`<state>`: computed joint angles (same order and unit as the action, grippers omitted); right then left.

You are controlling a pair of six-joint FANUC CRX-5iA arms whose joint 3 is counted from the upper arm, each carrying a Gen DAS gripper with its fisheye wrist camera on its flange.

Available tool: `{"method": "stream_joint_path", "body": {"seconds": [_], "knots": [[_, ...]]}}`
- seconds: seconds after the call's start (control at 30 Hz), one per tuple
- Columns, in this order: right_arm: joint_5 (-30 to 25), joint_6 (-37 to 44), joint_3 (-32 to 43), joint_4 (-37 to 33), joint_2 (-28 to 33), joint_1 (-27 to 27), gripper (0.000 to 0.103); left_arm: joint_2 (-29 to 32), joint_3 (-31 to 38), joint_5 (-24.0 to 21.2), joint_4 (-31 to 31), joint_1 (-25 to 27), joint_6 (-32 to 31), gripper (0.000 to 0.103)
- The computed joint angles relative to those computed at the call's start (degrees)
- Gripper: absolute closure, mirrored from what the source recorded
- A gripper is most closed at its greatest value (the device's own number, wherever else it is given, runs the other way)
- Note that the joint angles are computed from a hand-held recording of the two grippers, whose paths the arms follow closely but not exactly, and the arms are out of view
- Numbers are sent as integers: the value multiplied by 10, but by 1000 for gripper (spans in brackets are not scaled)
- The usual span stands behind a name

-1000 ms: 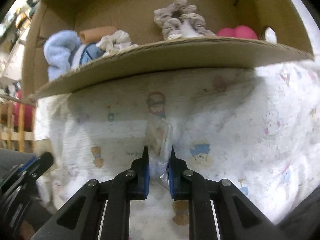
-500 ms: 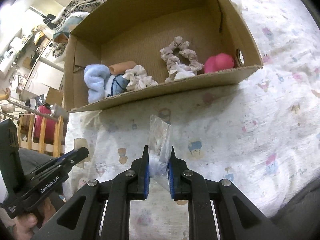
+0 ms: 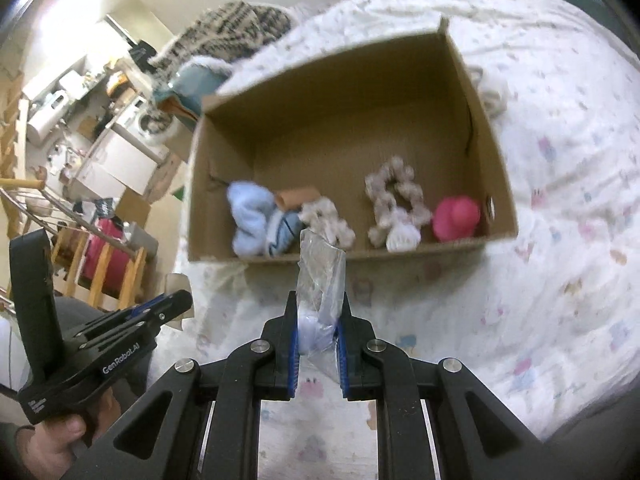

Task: Organize soft objects
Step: 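Carry the tan foam piece and plastic bag over the box with both tools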

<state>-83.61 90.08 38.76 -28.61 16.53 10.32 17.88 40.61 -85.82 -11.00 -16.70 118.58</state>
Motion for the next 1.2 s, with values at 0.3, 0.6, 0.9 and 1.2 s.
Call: {"method": "stream_joint_path", "body": {"seconds": [0.3,0.6,0.9,1.2], "knots": [[10,-7,80,-2,46,-11,86,66,136,-15,-19,-2,-39,95],[28,-5,139,37,98,-1,86,166,287,-55,-23,0,-67,95],[39,-10,131,54,115,4,86,230,350,-70,-15,-1,-89,94],[3,-27,155,70,142,9,86,281,402,-106,-1,-1,-98,93]]}}
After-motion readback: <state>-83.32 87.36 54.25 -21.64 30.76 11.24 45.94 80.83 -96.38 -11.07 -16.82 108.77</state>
